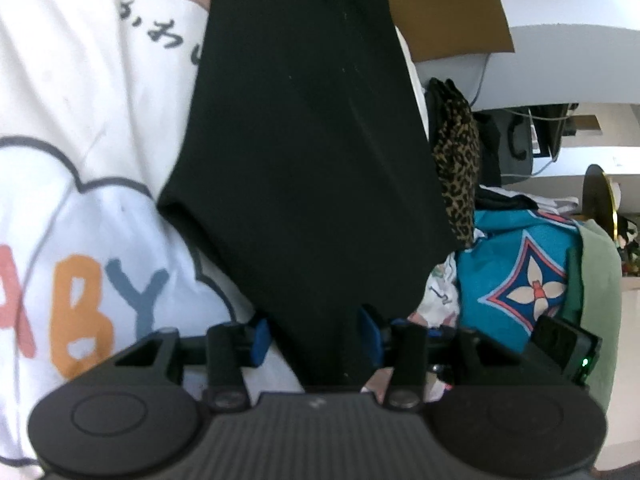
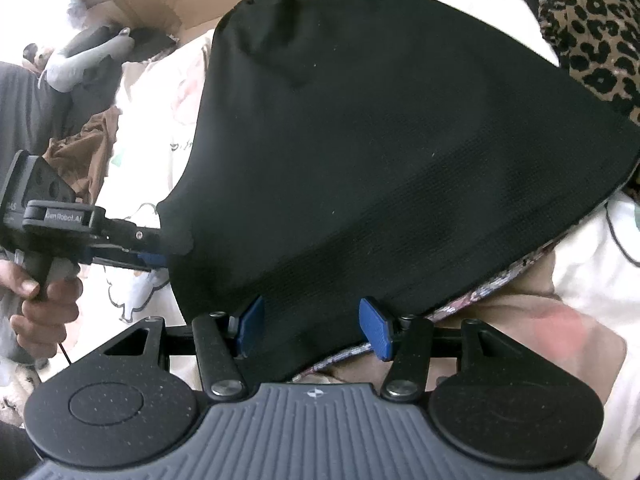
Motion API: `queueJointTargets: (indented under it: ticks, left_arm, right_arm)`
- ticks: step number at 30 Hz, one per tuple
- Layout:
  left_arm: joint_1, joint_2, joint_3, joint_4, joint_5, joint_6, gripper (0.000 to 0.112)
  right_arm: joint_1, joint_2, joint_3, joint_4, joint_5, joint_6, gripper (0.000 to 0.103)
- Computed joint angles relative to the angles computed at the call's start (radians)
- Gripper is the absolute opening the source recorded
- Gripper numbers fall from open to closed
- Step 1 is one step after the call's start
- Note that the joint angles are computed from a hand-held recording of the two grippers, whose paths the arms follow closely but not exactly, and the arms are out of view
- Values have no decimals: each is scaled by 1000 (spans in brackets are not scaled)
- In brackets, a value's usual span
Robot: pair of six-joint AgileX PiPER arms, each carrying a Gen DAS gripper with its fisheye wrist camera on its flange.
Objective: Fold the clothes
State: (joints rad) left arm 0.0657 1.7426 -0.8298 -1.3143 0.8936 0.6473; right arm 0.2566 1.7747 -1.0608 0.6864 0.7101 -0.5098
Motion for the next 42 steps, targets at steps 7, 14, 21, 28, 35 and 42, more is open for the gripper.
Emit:
queueJointTargets:
  ticks: [7,14,21,28,35,42]
  left_arm:
    - [-52,-25,26,24,7,18,49]
    - [-113,-9,31,-22,-21,36,49]
    - [-156,19,23,-87,-46,88,49]
    - [-167,26,23,-106,-32,58,48]
    - [-169,43,46,-167,-19,31,31]
    - [-179,74,15,-130,-31,-33,9]
  right_arm:
    - [-48,-2,-6,-23,-21,35,60]
    - [-89,-10,9,-26,-44,55,60]
    - [-105,-15,33,-14,-44,35,60]
    - [-149,-34,51,-11,-64,47,60]
    - [-214,-30,48,-2,-98,72,61]
    - [-304,-9,36,100,-145,-10,61]
